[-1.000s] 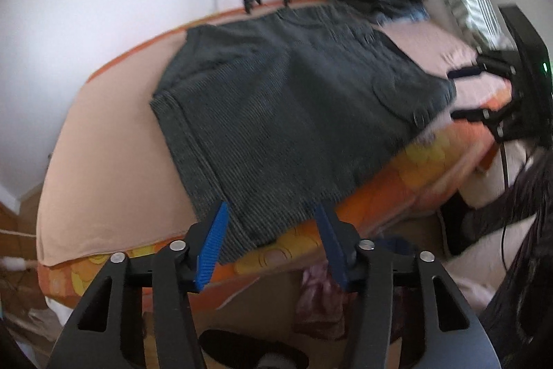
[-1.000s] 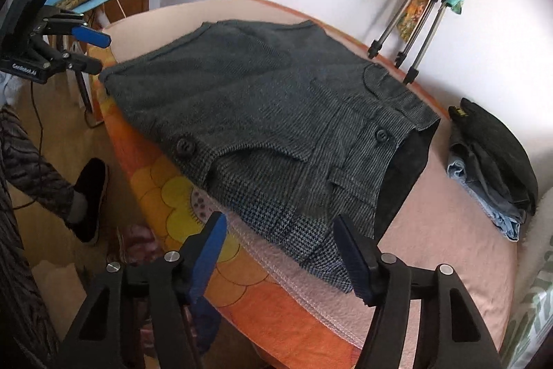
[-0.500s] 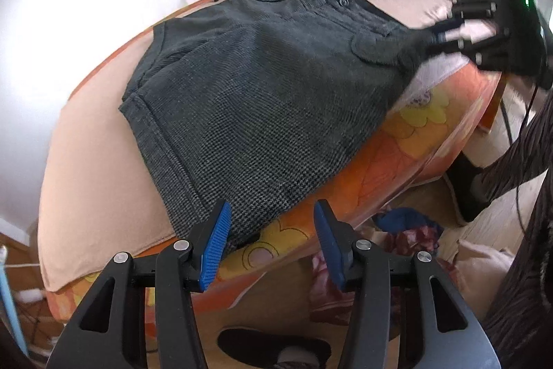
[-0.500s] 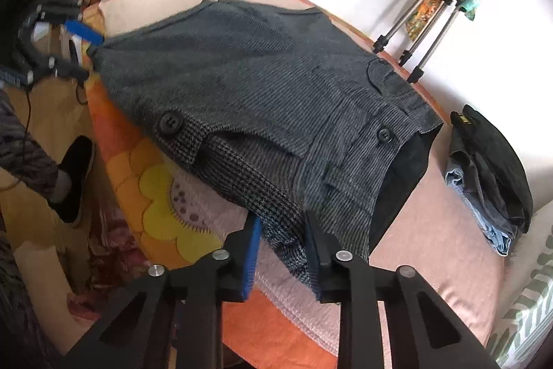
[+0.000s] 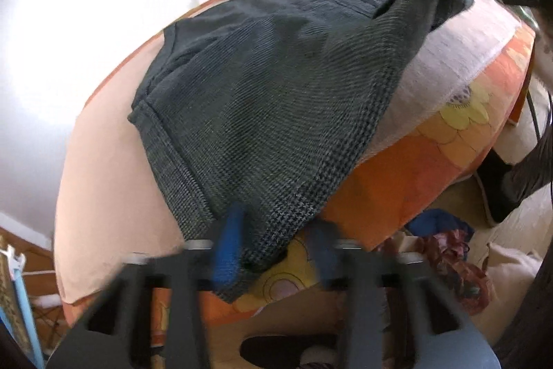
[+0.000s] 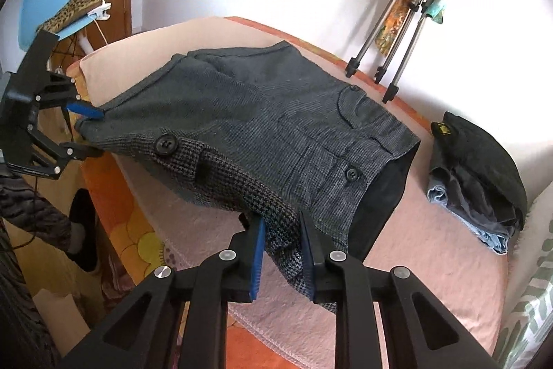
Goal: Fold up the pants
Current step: 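Grasp the grey shorts' leg hem with the left tool while the right tool grasps the waistband, then lift and fold the shorts over onto themselves with both tools, then open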
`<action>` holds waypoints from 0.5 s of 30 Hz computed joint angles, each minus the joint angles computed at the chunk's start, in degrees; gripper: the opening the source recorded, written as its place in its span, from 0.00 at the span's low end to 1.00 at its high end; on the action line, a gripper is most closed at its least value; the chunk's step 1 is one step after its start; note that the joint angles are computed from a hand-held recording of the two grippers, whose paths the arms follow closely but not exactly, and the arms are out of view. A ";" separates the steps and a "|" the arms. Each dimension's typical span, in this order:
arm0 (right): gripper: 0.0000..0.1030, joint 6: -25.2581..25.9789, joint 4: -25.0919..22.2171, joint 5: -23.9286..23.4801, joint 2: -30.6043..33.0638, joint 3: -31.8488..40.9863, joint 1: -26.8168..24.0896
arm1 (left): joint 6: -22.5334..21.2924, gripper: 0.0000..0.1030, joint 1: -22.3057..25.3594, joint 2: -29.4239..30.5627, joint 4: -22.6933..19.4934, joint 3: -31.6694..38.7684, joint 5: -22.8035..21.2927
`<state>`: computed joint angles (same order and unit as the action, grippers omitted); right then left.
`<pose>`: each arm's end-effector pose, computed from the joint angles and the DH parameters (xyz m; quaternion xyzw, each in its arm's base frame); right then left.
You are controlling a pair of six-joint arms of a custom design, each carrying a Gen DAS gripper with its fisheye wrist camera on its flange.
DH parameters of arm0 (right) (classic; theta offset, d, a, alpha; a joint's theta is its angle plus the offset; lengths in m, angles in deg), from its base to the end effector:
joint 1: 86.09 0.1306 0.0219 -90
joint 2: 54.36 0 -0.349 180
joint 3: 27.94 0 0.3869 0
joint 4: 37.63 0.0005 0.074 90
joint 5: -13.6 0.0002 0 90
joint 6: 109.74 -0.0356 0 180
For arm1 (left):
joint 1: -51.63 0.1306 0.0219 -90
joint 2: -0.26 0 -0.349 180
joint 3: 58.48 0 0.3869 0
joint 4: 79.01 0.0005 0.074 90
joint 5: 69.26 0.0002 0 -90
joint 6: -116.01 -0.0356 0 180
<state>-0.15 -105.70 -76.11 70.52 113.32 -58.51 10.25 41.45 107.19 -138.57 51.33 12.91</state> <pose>0.5857 0.3052 0.4399 -0.3772 0.8661 0.0205 0.3275 0.5616 -0.0964 0.3925 0.1954 0.9358 0.0793 0.2825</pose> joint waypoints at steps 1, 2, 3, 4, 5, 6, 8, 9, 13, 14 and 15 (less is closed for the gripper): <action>0.17 -0.19 -0.01 -0.31 -0.10 -0.17 -0.07 | 0.13 0.10 0.34 -0.32 0.52 -0.08 1.23; 0.17 -0.05 0.01 -0.32 -0.11 -0.24 -0.04 | -0.17 0.07 0.51 -0.40 1.22 -0.11 1.56; 0.17 0.17 0.54 -0.01 -0.48 -0.88 -0.01 | -0.53 0.06 0.58 -1.01 2.44 -0.51 1.68; 0.17 0.43 1.09 0.46 -0.93 -1.60 0.11 | -0.57 0.05 0.64 -1.36 3.48 -0.57 1.68; 0.17 0.63 1.82 1.04 -1.40 -2.36 0.25 | -0.49 0.05 0.65 -1.68 4.44 -0.58 1.53; 0.17 0.66 2.42 1.36 -1.92 -3.02 0.35 | -0.56 0.05 0.75 -1.85 5.24 -0.24 1.37; 0.17 0.21 3.54 1.79 -2.74 -3.73 0.46 | -0.76 0.05 1.07 -2.04 6.49 0.61 1.33; 0.17 -0.04 4.13 1.95 -3.10 -3.95 0.45 | -0.73 0.05 1.41 -1.53 6.59 2.25 1.50; 0.17 -0.68 5.31 2.89 -2.83 -1.52 0.43 | -0.44 0.05 2.73 1.24 7.00 9.24 2.26; 0.17 -0.52 5.23 3.27 -2.40 -0.39 0.44 | -0.75 0.05 2.83 1.84 7.40 10.47 2.01; 0.17 -0.16 5.08 3.58 -1.79 1.12 0.43 | -1.26 0.05 2.90 2.77 7.64 12.36 1.80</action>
<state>-0.32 -100.63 -72.54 68.73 114.45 -58.08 8.99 44.35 109.95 -130.93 63.69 14.71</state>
